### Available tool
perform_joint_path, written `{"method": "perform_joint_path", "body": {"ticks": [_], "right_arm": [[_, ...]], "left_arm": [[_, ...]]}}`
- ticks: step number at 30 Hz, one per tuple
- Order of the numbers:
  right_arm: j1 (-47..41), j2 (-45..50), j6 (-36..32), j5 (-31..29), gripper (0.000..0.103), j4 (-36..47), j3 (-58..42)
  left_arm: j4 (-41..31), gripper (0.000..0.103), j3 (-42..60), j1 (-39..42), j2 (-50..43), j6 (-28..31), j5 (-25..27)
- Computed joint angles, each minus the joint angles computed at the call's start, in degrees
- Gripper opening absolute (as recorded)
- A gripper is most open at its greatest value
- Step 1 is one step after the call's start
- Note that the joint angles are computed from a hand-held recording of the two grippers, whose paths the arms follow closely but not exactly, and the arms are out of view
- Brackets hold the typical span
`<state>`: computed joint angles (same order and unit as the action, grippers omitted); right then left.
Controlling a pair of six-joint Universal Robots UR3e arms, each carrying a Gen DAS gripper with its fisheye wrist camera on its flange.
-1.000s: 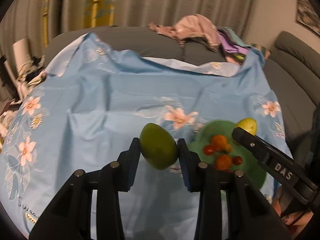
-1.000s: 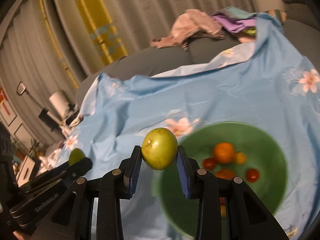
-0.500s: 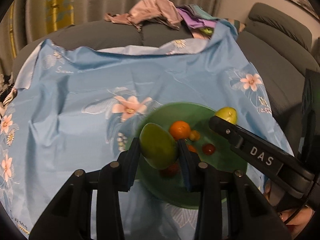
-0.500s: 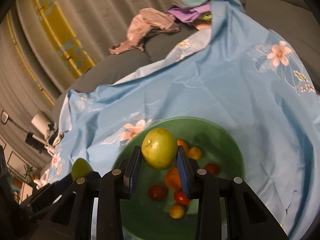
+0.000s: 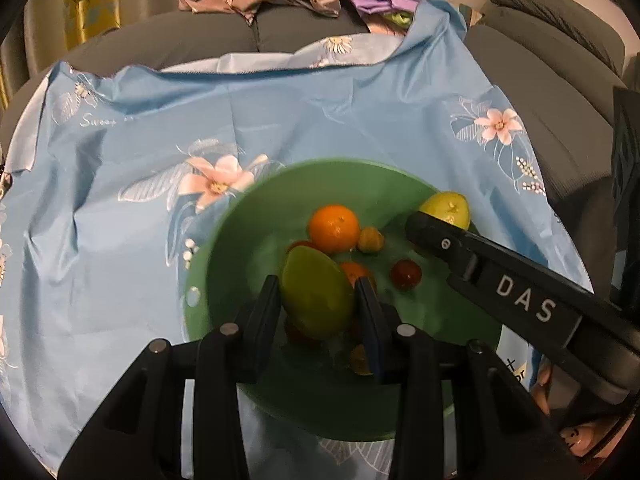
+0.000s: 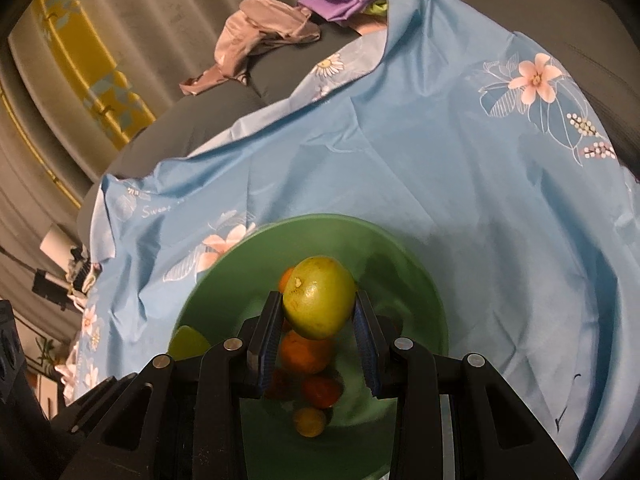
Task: Organize fruits
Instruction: 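Carry the green plum over the green bowl while the right tool carries its fruit, then open the left tool to drop the plum while the right tool drops its fruit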
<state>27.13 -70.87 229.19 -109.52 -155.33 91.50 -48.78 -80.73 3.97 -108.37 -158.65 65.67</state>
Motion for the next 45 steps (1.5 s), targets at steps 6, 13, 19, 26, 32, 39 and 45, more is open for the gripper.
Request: {"method": "perform_joint_path", "body": {"ticks": [6, 13, 19, 26, 32, 39, 45], "right_arm": [[-0.5, 0.7, 0.2, 0.6, 0.036, 2.4, -1.1], [-1.0, 1.3, 0.4, 0.9, 0.036, 5.0, -2.1], [-0.9, 2.2, 0.1, 0.9, 0.036, 7.1, -3.7], [-0.6, 2.8, 0.2, 0.4, 0.036, 8.0, -4.8], [-0.5, 3.1, 0.3, -0.1, 0.036, 8.7, -5.3], [-0.6, 2.0, 1.2, -0.6, 0.043, 9.2, -4.4], [1.0, -1.7, 0.6, -3.8, 0.061, -1.3, 1.9]], "left_arm": [[-0.8, 0.038, 0.7, -0.6, -1.4, -0.2, 0.9], [-1.6, 0.038, 1.3, -0.8, -2.1, -0.3, 1.0], [-2.3, 0.038, 1.7, -1.1, -2.6, -0.5, 1.1], [-2.2, 0.038, 1.9, -1.3, -3.0, -1.0, 1.3], [-2.4, 0.038, 2.0, -1.3, -3.1, -1.1, 1.4], [-3.2, 0.069, 1.7, -0.2, -1.7, -0.1, -0.2], [-1.6, 0.089, -0.3, 2.5, 2.7, -1.3, -2.7]]}}
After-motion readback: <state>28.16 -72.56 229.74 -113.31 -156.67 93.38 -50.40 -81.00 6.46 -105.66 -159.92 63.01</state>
